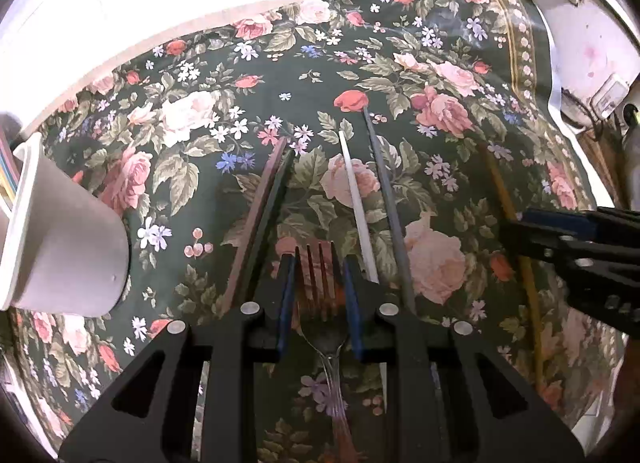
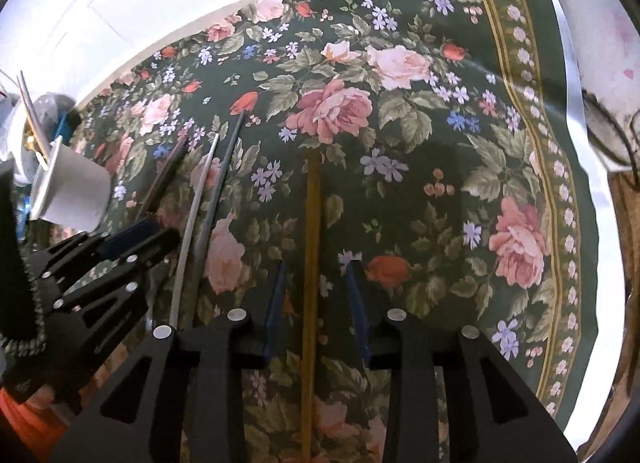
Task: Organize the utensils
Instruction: 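Close the left gripper on the silver fork while the right gripper closes on a brown chopstick, then lift the silver fork with the left gripper while the right gripper carries the chopstick to the cup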
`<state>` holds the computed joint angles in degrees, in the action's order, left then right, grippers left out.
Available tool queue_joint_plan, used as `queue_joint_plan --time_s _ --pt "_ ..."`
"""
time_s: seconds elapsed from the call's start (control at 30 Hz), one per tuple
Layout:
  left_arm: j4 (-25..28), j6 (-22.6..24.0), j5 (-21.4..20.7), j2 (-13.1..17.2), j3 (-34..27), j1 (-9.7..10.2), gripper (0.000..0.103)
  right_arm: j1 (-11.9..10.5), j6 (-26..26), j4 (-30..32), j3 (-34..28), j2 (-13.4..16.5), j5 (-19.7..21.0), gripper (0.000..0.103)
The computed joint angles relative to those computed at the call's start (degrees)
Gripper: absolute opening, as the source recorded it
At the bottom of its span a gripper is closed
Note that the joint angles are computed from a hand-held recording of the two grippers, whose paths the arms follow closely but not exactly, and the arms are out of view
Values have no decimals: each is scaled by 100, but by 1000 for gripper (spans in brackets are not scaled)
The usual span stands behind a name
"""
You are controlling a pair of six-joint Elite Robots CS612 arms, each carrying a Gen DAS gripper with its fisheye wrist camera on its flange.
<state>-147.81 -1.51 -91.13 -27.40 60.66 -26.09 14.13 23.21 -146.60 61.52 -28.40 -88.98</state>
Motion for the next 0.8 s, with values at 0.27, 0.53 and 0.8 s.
queue_joint_plan --time_s 0.27,0.53,0.8 --pt "-257 59 -157 -119 206 13 22 89 -252 89 -164 81 -376 7" --pt "-864 -9 -487 -414 647 90 22 110 57 -579 215 -123 -269 7" --pt "-1492 102 -580 -758 1126 103 22 243 -24 -1250 566 -404 -612 7"
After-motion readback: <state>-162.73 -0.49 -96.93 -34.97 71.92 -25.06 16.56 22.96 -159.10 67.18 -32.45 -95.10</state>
